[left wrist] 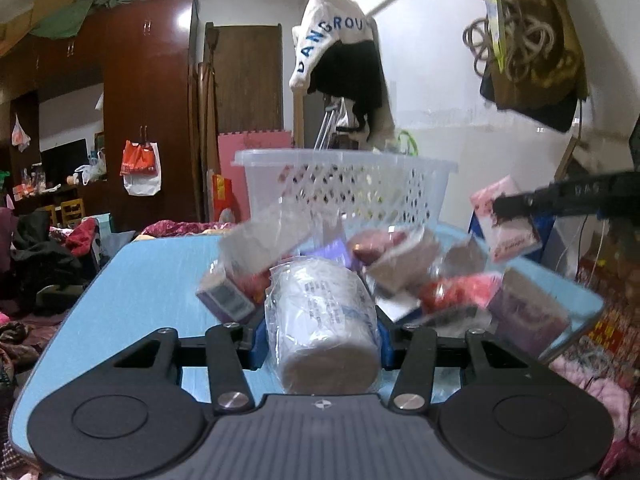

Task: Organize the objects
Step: 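Drop the wrapped roll from the left tool into the basket while the right drops a white box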

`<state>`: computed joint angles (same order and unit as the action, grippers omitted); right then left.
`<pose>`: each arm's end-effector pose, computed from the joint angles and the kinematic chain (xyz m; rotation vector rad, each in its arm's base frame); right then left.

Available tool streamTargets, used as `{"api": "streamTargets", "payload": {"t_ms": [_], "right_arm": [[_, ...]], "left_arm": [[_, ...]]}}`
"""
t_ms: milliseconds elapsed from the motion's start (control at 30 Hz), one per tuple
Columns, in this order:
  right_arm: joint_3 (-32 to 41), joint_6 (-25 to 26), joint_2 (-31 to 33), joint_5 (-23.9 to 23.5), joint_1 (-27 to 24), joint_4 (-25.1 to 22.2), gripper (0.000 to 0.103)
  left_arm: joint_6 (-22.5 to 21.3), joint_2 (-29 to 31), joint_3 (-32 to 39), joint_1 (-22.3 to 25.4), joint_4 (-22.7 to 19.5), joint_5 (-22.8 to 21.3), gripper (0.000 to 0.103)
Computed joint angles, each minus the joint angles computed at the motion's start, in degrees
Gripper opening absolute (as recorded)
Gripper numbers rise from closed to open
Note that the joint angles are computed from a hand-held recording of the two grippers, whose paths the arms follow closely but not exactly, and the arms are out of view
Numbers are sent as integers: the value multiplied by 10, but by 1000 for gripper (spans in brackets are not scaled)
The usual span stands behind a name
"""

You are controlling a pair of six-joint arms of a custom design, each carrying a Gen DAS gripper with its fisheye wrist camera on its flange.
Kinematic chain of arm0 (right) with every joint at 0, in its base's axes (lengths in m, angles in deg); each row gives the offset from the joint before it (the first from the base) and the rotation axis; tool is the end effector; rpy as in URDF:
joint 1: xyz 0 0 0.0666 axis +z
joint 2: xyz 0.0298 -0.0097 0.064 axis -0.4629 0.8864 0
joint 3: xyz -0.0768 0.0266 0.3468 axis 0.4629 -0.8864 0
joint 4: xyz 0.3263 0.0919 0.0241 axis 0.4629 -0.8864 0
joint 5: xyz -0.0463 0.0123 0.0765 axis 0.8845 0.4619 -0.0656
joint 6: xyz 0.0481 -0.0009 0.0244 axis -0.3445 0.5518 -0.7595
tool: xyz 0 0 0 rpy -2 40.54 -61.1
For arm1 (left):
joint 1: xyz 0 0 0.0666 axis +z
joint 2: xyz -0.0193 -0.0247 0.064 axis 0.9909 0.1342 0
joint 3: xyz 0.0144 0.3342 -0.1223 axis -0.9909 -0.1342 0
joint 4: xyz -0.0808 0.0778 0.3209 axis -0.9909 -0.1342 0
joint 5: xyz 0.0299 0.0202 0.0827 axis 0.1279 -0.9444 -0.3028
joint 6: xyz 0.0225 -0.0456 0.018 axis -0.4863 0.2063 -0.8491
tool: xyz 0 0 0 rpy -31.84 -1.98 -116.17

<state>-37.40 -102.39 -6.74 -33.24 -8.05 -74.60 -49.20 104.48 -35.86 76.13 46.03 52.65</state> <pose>0.3097 0.1046 0.2841 0.0242 1.9111 0.2991 0.3529 -0.0542 0.2492 0.5669 1.8482 -0.3856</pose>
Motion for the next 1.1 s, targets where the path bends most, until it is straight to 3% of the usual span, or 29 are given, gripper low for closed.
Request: {"api": "streamTargets", "payload": {"t_ms": [200,267,367,533,633,700,733,767,800,833,867,967,1033,1100], "right_arm": [[76,41,1,0,-2,-40,31],[123,65,22,11,1,-64,31],[210,96,78,24,-5,-105,31],[319,117,174,51,-23,-157,31],[361,115,218,45,-30,-195,32],[369,122,235,56,-27,-202,36],[365,124,234,64,-23,-199,44],[353,127,229,70,-18,-187,58],[334,132,216,73,-12,-172,67],[316,139,199,76,-7,-158,84],[294,146,180,77,-1,-143,93],[209,143,106,65,11,-106,95],[142,139,54,35,16,-85,102],[70,140,12,38,31,-58,103]], "left_arm": [[47,5,81,-9,-37,22,53],[70,27,141,-20,-71,27,53],[95,87,256,-46,-134,-2,53],[117,230,485,-83,-286,-74,53],[133,278,547,-89,-318,-98,54],[127,296,569,-89,-344,-92,70],[126,296,563,-89,-341,-91,76],[123,287,547,-89,-328,-93,85],[113,275,530,-90,-320,-99,88],[107,259,506,-89,-303,-102,88],[102,238,475,-86,-279,-101,88],[81,164,373,-71,-213,-78,88],[54,105,274,-50,-150,-46,88],[33,61,196,-34,-106,-24,88]]}}
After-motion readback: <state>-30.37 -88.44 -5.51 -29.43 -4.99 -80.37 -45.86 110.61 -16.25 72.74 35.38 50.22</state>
